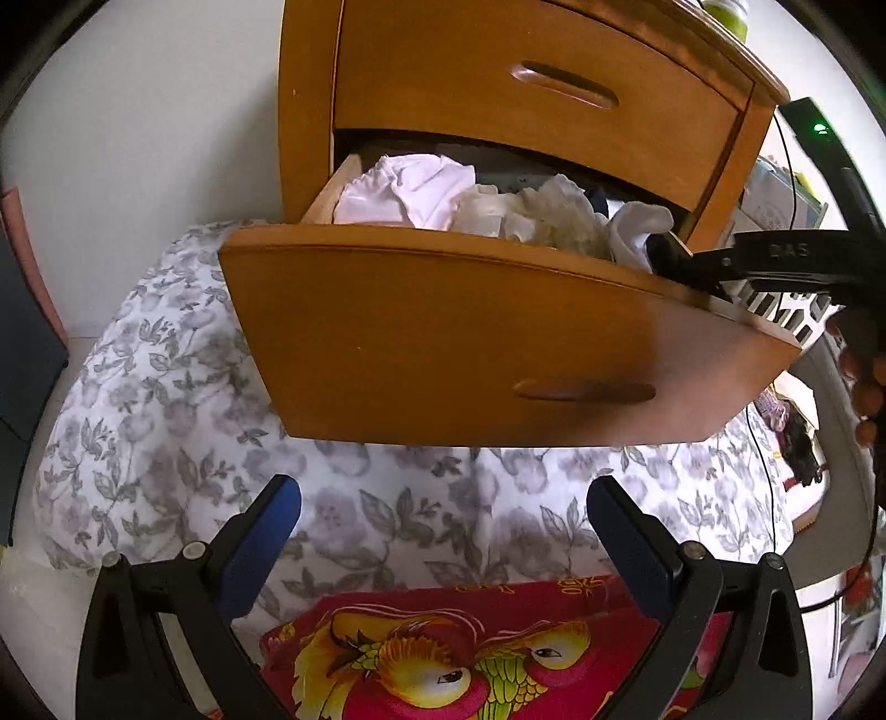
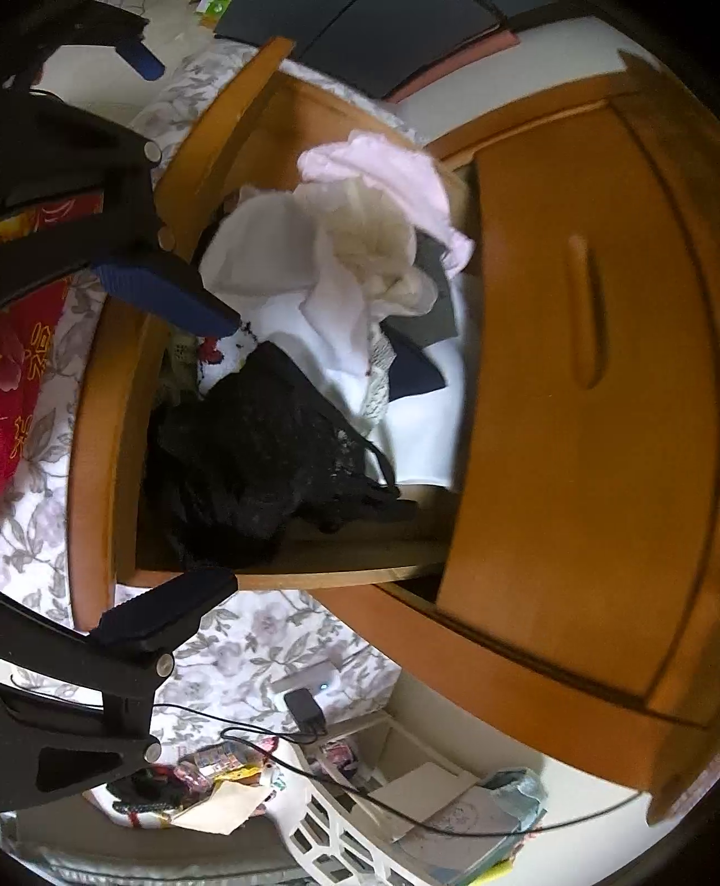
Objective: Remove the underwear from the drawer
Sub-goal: 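Grasp the black lace garment inside the drawer with the right tool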
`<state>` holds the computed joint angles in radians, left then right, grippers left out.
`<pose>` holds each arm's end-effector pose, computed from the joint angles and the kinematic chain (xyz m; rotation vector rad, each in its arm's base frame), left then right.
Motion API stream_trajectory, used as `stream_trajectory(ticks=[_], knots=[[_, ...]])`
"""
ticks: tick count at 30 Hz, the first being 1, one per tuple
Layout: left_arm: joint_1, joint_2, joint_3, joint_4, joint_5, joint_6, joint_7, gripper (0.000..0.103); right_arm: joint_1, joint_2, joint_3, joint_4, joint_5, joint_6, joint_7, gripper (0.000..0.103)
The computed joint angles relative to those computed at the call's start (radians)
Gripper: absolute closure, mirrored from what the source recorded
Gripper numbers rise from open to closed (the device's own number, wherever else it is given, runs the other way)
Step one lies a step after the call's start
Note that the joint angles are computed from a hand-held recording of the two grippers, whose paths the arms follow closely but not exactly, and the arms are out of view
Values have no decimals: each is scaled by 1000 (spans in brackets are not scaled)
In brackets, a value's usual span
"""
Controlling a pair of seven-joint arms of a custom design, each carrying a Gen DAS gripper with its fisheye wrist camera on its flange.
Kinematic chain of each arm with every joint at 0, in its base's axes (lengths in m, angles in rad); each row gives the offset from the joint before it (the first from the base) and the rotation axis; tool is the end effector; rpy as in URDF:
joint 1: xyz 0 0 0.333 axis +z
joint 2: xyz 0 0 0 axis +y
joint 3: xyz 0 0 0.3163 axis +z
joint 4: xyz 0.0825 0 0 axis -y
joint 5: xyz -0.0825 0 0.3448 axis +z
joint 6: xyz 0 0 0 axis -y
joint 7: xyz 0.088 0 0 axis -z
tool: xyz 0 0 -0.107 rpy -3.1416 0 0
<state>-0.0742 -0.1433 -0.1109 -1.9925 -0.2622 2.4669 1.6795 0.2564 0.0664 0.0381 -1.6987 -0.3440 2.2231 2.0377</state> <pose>0.5151 -0.0997 0.6056 -1.8012 2.0826 -0.8422 0.5623 0.1586 0.6023 -1.9342 1.9868 -0.6640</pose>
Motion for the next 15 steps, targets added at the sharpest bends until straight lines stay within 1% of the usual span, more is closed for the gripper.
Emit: stream_trajectory(ticks=[6, 10, 13, 15], knots=[[1, 6, 10, -2, -38, 6, 29, 0, 5, 67, -8, 69, 8, -59, -13, 22], [3, 15, 12, 2, -60, 3, 45, 0, 18, 96, -20, 100, -35, -73, 20, 24], [6, 18, 13, 5, -74, -3, 53, 0, 24, 110, -25, 119, -54, -86, 27, 30], [8, 22, 13, 8, -80, -5, 55, 0, 27, 116, -28, 127, -61, -97, 32, 39]])
